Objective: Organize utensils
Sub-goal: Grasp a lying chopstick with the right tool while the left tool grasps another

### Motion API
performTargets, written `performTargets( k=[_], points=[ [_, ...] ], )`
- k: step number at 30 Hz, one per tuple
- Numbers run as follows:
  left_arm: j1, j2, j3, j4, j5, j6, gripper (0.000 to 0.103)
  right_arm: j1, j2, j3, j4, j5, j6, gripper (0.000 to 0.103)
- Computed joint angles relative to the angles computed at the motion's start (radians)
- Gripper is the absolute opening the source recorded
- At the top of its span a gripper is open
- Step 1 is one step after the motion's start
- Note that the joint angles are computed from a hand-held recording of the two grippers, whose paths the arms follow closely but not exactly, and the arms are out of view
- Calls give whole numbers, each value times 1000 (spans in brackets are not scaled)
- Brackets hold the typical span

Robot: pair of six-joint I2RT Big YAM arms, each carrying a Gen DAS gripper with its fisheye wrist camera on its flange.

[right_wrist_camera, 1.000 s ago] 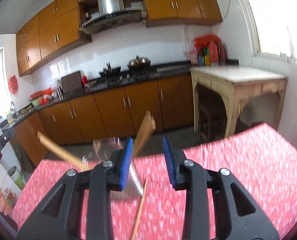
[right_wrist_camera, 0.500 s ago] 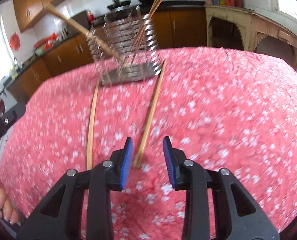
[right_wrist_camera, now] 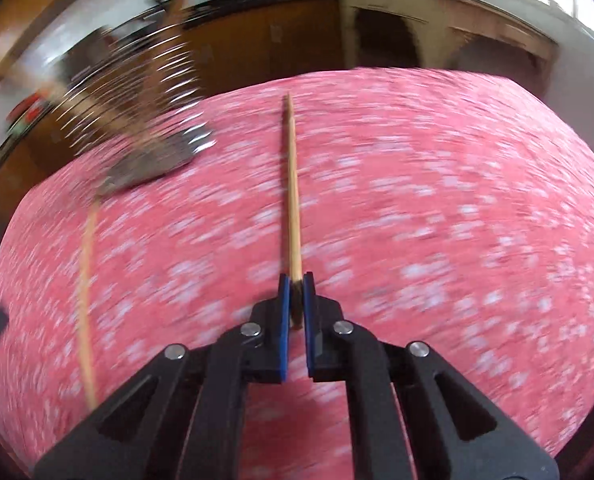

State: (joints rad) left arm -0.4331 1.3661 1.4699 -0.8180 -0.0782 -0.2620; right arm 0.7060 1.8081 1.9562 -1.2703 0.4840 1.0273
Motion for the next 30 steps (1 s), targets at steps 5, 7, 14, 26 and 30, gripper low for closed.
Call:
performTargets(
  k=[5,7,14,26,30],
  points=[
    [-42,88,72,-79,-2,-1,65,-37,-54,-78,29,-11,30,7],
    [-51,129,108,-122,-1,-6,54,-37,-56,-85,34,-5,17,7],
    [1,190,164,-174,-13,-20,9,-32,-32,-52,28,0,-25,7],
    [151,259,231,-158,-26,52,8,-71,37,39,16,10,-98,7],
    [185,229,186,-121,79,48,9,-72,31,26,27,15,-133,8]
  ],
)
